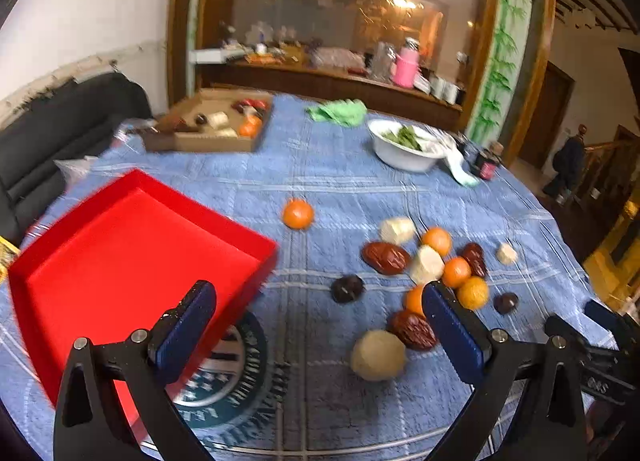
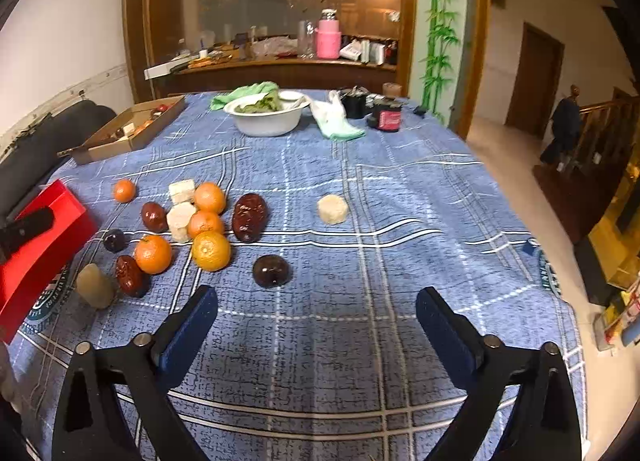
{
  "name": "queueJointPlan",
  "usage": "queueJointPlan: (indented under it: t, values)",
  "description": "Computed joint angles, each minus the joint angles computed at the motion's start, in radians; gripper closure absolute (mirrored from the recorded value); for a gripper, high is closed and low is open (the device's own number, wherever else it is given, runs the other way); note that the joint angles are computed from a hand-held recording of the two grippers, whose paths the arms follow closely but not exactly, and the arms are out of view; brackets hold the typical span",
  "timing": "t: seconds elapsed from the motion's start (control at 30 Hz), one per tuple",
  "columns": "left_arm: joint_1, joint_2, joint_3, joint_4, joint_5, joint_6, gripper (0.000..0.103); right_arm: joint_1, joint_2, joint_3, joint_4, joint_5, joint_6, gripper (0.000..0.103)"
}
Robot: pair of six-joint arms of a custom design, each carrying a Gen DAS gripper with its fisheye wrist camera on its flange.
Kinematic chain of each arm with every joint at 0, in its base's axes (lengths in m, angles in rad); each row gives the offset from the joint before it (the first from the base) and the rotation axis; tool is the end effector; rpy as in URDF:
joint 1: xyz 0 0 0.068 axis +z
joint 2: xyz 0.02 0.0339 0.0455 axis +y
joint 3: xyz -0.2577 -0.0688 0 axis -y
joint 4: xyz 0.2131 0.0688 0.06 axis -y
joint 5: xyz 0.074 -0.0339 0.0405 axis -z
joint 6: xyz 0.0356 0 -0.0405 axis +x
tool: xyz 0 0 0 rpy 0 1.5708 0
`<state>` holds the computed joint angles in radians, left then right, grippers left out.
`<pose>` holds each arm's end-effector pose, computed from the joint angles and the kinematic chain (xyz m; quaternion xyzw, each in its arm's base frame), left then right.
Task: Organize fruits
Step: 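Grasp the round tan biscuit with the left gripper while the right gripper grasps a red date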
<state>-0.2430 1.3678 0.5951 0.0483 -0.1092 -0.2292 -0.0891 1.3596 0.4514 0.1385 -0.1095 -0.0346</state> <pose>0.2382 -0.0550 0.1876 -0.0161 0.9106 -0.0475 0.4103 0.2224 -0.0160 0.1583 0.0037 0.9197 0.0262 0.3917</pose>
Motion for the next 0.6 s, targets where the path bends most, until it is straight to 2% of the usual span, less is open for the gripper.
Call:
queueJointPlan:
  t: [0.2, 0.4, 0.47, 0.53, 0.6]
  values:
    - [-0.041, 0.052, -0.003, 0.028, 0.069, 0.038, 0.014, 0.017, 0.110, 0.100, -0.068, -0.103, -0.007, 0.015]
    - [0.021, 0.110, 0.000, 0.014, 0.175, 0.090, 0.038, 0.122, 0.146, 0.132, -0.094, -0.208, -0.014, 0.016]
    - [0.029, 0.120, -0.004, 0.012, 0.189, 0.100, 0.051, 0.173, 0.172, 0.158, -0.102, -0.215, -0.008, 0.021]
    - [0.045, 0.125, -0.011, 0.006, 0.210, 0.121, 0.059, 0.223, 0.210, 0.188, -0.105, -0.212, -0.007, 0.035]
    - [0.068, 0.113, -0.026, 0.006, 0.229, 0.136, 0.059, 0.266, 0.260, 0.228, -0.113, -0.197, -0.005, 0.043]
